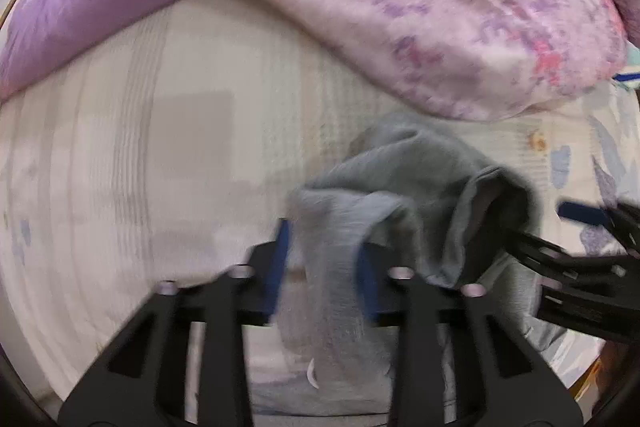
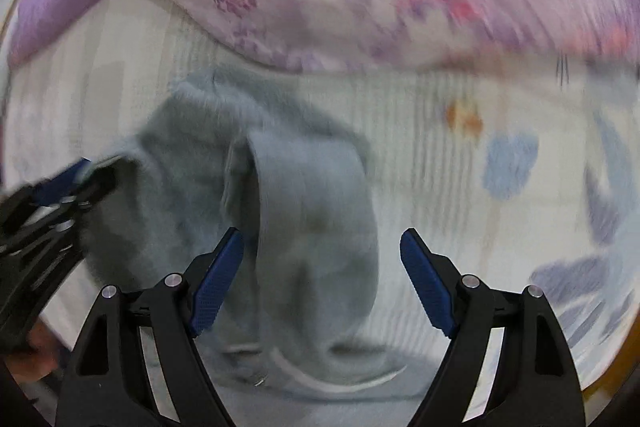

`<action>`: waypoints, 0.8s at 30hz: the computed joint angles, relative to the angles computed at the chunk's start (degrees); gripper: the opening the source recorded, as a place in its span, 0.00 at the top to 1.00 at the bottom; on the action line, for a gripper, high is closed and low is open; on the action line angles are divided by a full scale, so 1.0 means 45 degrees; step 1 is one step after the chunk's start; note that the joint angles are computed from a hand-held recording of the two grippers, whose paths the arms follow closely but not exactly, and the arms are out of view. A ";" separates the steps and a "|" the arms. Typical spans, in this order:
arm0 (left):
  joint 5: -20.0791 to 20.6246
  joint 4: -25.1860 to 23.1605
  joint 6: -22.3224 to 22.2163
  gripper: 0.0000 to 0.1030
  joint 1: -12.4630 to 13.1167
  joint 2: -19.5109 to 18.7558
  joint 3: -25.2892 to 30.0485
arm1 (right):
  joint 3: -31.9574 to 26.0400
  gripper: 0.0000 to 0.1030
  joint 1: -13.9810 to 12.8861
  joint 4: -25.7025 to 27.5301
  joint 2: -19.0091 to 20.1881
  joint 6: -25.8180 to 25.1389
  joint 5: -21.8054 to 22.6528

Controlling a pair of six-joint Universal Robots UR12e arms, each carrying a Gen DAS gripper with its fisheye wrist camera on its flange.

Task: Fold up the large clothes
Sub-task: 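Grasp the grey hood with both tools and lift it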

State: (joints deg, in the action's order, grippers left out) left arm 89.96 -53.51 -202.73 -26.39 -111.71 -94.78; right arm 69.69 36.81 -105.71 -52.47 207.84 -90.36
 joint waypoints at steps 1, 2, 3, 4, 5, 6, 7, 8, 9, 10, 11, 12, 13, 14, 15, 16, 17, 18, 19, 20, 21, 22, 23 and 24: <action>-0.0084 -0.0021 0.0052 0.86 0.0040 0.0006 0.0079 | -0.0338 0.26 0.0067 0.0171 0.0265 -0.0434 -0.0377; -0.0114 -0.0002 0.0023 0.86 0.0069 0.0026 0.0108 | -0.0528 0.32 0.0086 0.0319 0.0417 -0.0680 -0.0498; -0.0186 0.0074 -0.0021 0.90 0.0102 0.0052 0.0113 | -0.0897 0.65 0.0103 0.0846 0.0663 -0.0907 -0.0684; -0.0329 0.0131 -0.0064 0.91 0.0128 0.0131 0.0087 | -0.1025 0.85 0.0083 0.1048 0.0738 -0.0882 -0.0686; -0.0332 0.0128 -0.0055 0.91 0.0142 0.0180 0.0079 | -0.0985 0.85 0.0042 0.0939 0.0707 -0.0827 -0.0577; -0.0228 0.0120 -0.0046 0.91 0.0136 0.0240 0.0065 | -0.0822 0.90 -0.0019 0.0603 0.0594 -0.0788 -0.0368; -0.0196 0.0056 -0.0008 0.91 0.0142 0.0254 0.0092 | -0.0582 0.91 -0.0065 0.0138 0.0405 -0.0702 -0.0260; -0.0103 0.0050 -0.0049 0.92 0.0132 0.0305 0.0072 | -0.0381 0.92 -0.0075 -0.0229 0.0226 -0.0566 -0.0346; -0.0012 0.0059 -0.0122 0.92 0.0128 0.0385 0.0020 | -0.0142 0.93 -0.0091 -0.0650 0.0013 -0.0401 -0.0393; 0.0076 0.0062 -0.0273 0.92 0.0138 0.0519 -0.0081 | 0.0268 0.93 -0.0158 -0.1287 -0.0334 -0.0101 -0.0217; 0.0080 0.0028 -0.0423 0.92 0.0171 0.0635 -0.0160 | 0.0571 0.93 -0.0209 -0.1705 -0.0582 0.0215 -0.0080; 0.0150 -0.0009 -0.0669 0.92 0.0197 0.0766 -0.0249 | 0.0804 0.94 -0.0243 -0.2009 -0.0775 0.0476 -0.0008; 0.0249 -0.0002 -0.0898 0.92 0.0217 0.0850 -0.0326 | 0.1166 0.94 -0.0294 -0.2509 -0.1077 0.0847 0.0132; 0.0313 -0.0066 -0.1214 0.92 0.0254 0.1015 -0.0437 | 0.1495 0.94 -0.0321 -0.2976 -0.1336 0.1076 0.0248; 0.0349 -0.0024 -0.1426 0.92 0.0274 0.1131 -0.0519 | 0.1688 0.94 -0.0327 -0.3271 -0.1504 0.1235 0.0307; 0.0421 0.0091 -0.1721 0.92 0.0288 0.1296 -0.0663 | 0.2067 0.94 -0.0309 -0.3749 -0.1816 0.1535 0.0302; 0.0481 0.0126 -0.1891 0.92 0.0303 0.1424 -0.0761 | 0.2295 0.94 -0.0268 -0.3986 -0.2023 0.1708 0.0230; 0.0592 0.0180 -0.2195 0.92 0.0291 0.1604 -0.0889 | 0.2560 0.94 -0.0208 -0.4318 -0.2251 0.1905 0.0143; 0.0668 0.0280 -0.2446 0.92 0.0279 0.1769 -0.1017 | 0.2755 0.94 -0.0206 -0.4629 -0.2405 0.2005 0.0128; 0.0740 0.0356 -0.2641 0.92 0.0256 0.1899 -0.1121 | 0.2968 0.94 -0.0135 -0.4914 -0.2569 0.2165 0.0076; 0.0878 0.0492 -0.2934 0.92 0.0200 0.2114 -0.1289 | 0.3247 0.94 -0.0055 -0.5242 -0.2802 0.2398 -0.0043; 0.0948 0.0600 -0.3096 0.92 0.0159 0.2259 -0.1405 | 0.3434 0.94 0.0005 -0.5530 -0.2974 0.2633 -0.0146; 0.0999 0.0781 -0.3338 0.92 0.0100 0.2469 -0.1579 | 0.3638 0.94 0.0050 -0.5800 -0.3159 0.2808 -0.0208; 0.0969 0.0941 -0.3445 0.92 0.0064 0.2638 -0.1720 | 0.3788 0.94 0.0078 -0.6031 -0.3292 0.2913 -0.0252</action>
State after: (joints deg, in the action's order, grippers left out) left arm 94.32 -49.28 -218.24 -26.10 -99.84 -102.51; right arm 86.73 37.16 -132.85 -67.29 220.95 -91.50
